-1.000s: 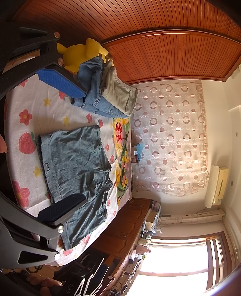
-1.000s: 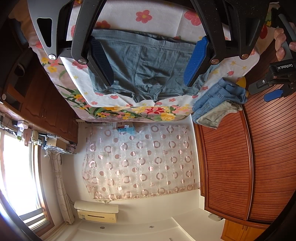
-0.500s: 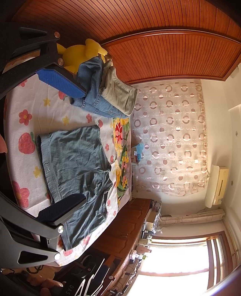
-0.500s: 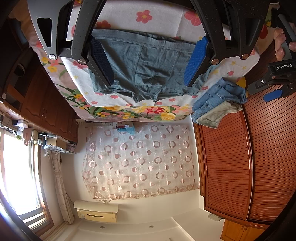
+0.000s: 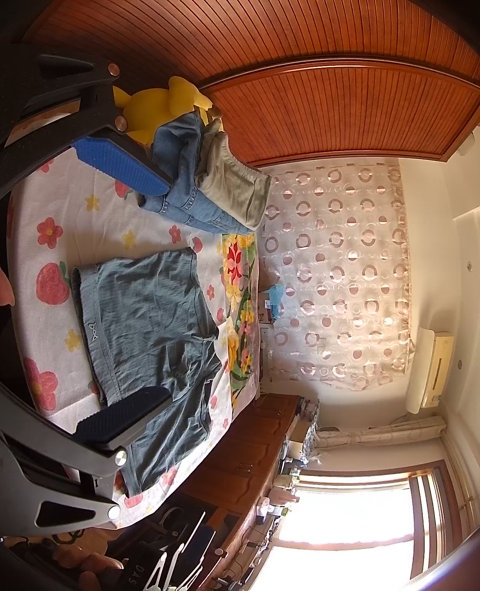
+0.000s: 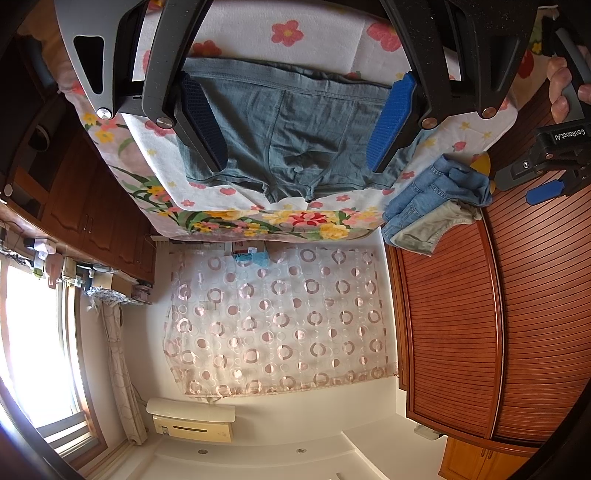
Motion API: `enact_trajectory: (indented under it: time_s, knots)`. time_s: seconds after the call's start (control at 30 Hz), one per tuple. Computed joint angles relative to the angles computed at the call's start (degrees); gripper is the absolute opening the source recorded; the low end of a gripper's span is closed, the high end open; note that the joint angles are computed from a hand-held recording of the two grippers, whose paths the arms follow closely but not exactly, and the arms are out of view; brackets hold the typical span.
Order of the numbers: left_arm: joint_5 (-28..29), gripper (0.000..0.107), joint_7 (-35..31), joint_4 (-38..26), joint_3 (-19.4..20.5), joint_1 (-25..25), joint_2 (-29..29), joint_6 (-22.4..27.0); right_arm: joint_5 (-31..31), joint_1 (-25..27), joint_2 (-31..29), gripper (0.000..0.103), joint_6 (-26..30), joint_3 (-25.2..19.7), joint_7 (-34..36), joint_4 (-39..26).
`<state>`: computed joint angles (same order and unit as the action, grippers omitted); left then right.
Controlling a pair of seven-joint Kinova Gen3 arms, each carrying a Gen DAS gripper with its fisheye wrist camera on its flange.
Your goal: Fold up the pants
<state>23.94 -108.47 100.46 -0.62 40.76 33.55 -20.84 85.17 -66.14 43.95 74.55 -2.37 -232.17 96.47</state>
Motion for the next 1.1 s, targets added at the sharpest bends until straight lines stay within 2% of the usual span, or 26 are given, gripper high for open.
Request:
enact_trajectory:
  time_s: [0.33, 0.43, 0.6, 0.7, 0.83, 0.93, 1.1]
  knots:
    - [0.0, 0.103, -0.1, 0.0, 0.2, -0.1, 0.1, -0.1, 0.0, 0.0, 0.0, 0.079, 0.1, 0.0, 0.0, 0.0]
    - [2.4, 0.103, -1.6, -0.7, -1.6, 2.2, -1.0, 2.1, 0.0, 0.0, 0.0, 0.079, 0.0, 0.0, 0.0, 0.0]
    - [3.0, 0.103, -1.7, -2.0, -2.3, 2.9, -0.4, 4.4, -0.3, 0.3, -0.1, 0.079, -0.4, -0.1, 0.1, 0.4]
    - [0.8, 0.103, -0.2, -2.6, -1.0, 1.1, 0.7, 5.0, -0.4, 0.6, -0.2, 0.079, -0.8, -0.2, 0.0, 0.9]
    - [-2.4, 0.103, 1.7, -5.2, -0.6, -0.3, 3.0, 8.1, -1.1, 1.9, -0.2, 0.079, -2.2, -0.4, 0.0, 1.7]
    - [-6.2, 0.103, 3.8, -7.4, 1.5, -2.6, 4.6, 10.7, -1.9, 3.2, -0.6, 0.079, -3.4, -0.4, 0.3, 2.7]
    - [-10.0, 0.103, 6.2, -11.3, -0.1, -2.0, 7.3, 13.7, -2.8, 4.9, -1.8, 0.079, -4.9, -0.5, -0.3, 4.6]
